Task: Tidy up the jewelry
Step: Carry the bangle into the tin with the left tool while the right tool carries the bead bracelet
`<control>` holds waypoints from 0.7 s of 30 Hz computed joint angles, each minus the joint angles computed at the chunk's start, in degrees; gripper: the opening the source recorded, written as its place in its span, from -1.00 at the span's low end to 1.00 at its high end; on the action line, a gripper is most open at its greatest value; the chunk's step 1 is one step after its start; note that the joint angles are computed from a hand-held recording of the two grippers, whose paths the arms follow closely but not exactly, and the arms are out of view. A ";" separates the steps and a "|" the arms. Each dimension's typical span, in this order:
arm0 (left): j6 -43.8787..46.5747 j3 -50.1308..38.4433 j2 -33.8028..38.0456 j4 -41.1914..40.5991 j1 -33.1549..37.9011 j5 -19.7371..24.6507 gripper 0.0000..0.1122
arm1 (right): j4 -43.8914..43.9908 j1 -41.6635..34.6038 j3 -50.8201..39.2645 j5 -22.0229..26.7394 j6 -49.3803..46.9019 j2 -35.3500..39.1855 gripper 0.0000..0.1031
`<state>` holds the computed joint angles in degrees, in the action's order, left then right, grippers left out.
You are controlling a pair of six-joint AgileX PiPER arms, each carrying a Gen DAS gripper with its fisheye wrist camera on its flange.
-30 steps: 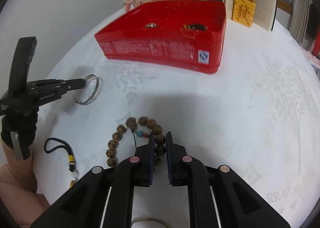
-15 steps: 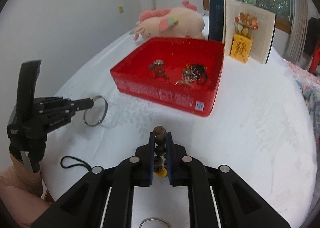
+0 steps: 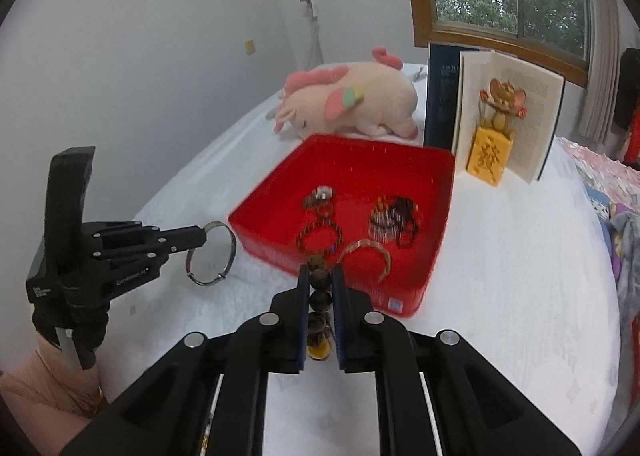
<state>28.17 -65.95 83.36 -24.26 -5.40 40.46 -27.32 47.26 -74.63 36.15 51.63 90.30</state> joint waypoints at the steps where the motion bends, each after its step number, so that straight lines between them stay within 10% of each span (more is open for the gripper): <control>1: -0.05 -1.52 0.86 -0.27 -0.17 0.38 -0.98 | 0.72 -0.55 -0.91 -0.10 -0.98 0.54 -0.80; 21: -14.88 -26.87 26.62 10.22 -4.65 4.49 -0.97 | 20.29 -14.64 -22.62 2.66 -20.81 23.28 -0.80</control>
<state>13.30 -92.82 109.99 -14.03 -10.04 44.95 -7.03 32.62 -97.25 38.81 30.82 113.58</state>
